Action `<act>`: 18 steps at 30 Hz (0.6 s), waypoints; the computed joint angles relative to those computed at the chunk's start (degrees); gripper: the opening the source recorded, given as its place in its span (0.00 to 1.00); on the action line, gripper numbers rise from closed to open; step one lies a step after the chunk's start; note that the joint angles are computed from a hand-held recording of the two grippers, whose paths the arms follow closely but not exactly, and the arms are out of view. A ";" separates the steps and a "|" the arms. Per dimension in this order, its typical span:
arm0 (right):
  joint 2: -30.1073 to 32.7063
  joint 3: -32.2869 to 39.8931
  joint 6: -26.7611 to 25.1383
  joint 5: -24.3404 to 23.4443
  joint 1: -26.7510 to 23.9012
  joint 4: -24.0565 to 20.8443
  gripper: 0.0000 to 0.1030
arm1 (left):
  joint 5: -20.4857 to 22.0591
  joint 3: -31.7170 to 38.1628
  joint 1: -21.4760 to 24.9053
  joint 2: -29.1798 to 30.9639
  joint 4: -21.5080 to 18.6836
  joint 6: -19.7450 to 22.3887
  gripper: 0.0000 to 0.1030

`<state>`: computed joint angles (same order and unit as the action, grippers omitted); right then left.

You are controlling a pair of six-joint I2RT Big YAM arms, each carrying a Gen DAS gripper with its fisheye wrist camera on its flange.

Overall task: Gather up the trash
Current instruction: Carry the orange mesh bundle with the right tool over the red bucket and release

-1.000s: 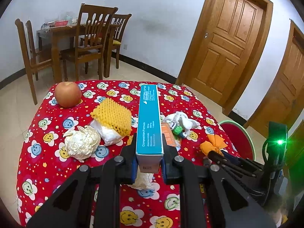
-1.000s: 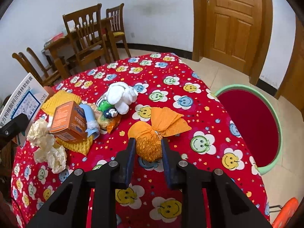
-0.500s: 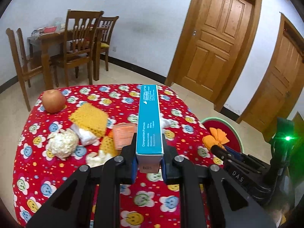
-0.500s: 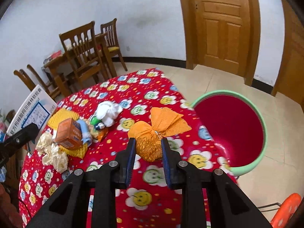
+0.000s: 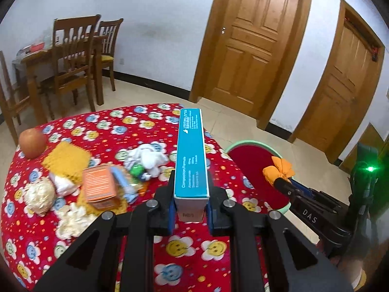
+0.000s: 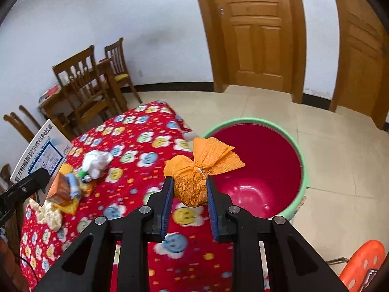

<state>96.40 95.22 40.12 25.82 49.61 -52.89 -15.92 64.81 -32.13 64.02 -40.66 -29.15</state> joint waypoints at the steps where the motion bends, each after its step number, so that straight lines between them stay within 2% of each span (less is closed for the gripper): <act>1: -0.28 -0.56 0.16 -0.19 -0.52 0.17 0.26 | 0.24 0.42 -0.22 0.73 0.22 0.13 0.18; 12: -0.77 -4.26 -0.04 -2.40 -5.47 1.43 0.26 | 1.01 7.97 -2.85 11.36 -0.35 3.02 0.18; 18: -0.84 -5.35 -0.58 -3.35 -7.09 2.06 0.29 | 2.59 10.97 -2.60 15.99 -0.51 3.67 0.18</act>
